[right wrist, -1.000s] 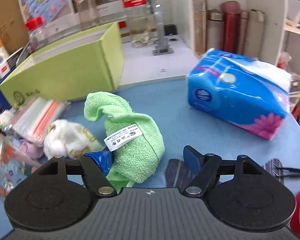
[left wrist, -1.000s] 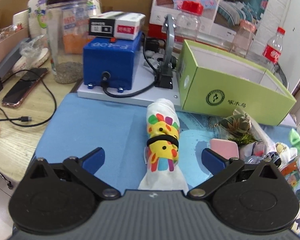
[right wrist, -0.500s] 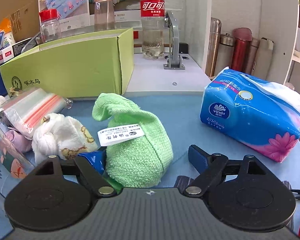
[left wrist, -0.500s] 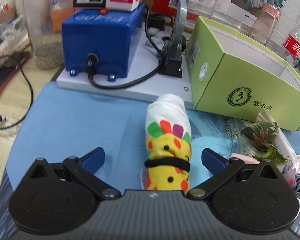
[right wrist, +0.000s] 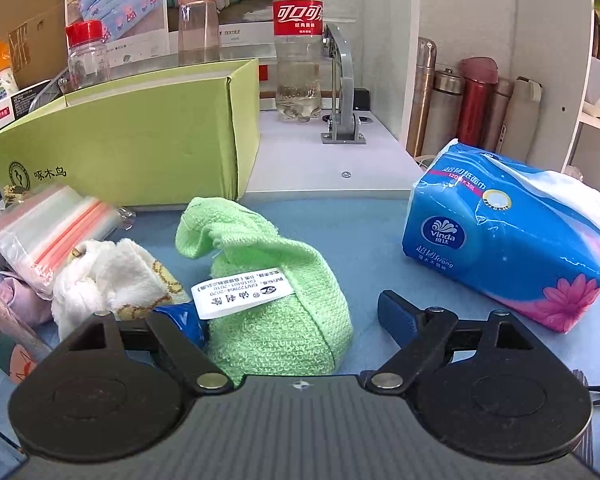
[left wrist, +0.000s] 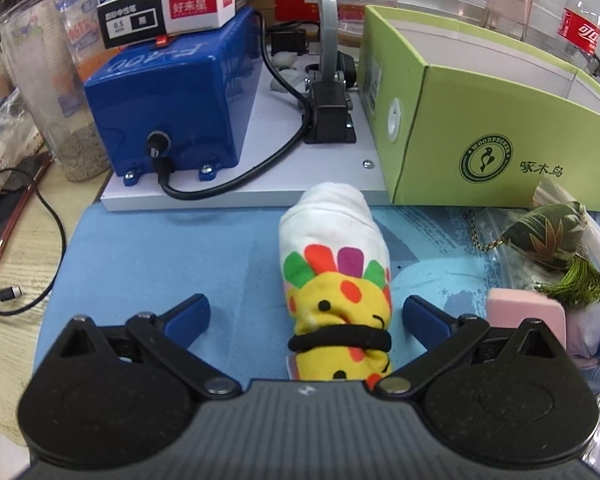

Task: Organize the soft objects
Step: 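Close left tool on the giraffe sock while right tool grasps the green towel, then lower the sock and towel into the green box and open both tools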

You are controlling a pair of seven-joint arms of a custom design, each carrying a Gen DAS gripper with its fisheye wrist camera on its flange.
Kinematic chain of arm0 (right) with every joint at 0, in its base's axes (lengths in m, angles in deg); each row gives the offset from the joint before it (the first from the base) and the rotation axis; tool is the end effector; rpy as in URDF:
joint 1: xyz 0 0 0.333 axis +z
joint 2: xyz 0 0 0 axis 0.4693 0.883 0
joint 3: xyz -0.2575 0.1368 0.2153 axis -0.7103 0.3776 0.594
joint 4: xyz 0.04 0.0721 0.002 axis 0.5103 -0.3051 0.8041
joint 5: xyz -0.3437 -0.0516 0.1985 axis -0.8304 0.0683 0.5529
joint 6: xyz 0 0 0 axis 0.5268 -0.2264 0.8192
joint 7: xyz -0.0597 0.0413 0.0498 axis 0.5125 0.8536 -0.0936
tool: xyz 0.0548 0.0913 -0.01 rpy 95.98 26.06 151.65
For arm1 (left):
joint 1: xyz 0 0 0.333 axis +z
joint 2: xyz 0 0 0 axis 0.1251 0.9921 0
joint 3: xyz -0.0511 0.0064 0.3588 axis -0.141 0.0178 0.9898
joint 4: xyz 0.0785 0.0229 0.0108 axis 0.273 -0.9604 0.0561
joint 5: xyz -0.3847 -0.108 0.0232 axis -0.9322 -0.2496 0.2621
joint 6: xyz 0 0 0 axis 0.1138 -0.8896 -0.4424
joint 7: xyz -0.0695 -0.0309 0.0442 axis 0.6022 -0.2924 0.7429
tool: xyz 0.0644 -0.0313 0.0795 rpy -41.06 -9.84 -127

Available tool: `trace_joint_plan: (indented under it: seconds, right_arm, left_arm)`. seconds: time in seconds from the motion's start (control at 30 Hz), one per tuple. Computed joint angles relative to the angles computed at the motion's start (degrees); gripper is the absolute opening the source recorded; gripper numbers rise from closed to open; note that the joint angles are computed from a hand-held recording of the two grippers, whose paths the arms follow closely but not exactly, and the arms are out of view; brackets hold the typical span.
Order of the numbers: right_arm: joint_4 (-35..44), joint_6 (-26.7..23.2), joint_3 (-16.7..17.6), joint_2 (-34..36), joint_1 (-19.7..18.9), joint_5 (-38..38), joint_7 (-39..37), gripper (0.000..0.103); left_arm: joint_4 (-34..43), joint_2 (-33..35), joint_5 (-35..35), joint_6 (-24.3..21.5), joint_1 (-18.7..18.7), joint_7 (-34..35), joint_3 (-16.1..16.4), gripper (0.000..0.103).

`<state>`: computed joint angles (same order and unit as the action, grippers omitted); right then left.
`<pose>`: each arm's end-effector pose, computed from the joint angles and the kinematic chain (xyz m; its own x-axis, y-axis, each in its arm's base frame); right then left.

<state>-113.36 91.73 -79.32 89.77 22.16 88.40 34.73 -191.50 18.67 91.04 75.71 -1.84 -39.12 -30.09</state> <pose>0.7334 -0.0180 0.2994 0.5440 -0.8391 -0.0023 -0.4515 -0.2904 -0.8437 0.5612 -0.1750 0.3687 0.5047 -0.8633 0.0061 -0.6823 -0.4032 -0.6099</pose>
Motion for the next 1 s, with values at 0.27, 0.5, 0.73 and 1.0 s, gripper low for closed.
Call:
trace_joint_plan:
  seconds: [0.27,0.5,0.73,1.0]
  right_arm:
    - [-2.8,-8.1,-0.5,-1.9,-2.6,-2.8,2.6,0.021]
    - [-9.0,-20.0,-2.0,-8.1,-6.0,-1.5,2.4,0.021]
    - [-5.5,-24.4,-3.4,-10.2,-2.8,-1.0,0.7,0.022]
    - [13.7,-17.9,-0.8,-2.2,3.3,-10.4,10.4,0.023]
  left_arm:
    - [-6.7,-6.3,10.2,9.4,2.0,-14.0,0.6,0.027]
    - [-11.2,-14.0,16.0,12.1,3.9,-21.5,-1.4,0.027]
    - [-1.6,-11.9,14.5,11.7,5.4,-11.9,-1.9,0.027]
    - [17.6,1.0,8.2,14.5,5.3,2.3,0.6,0.027]
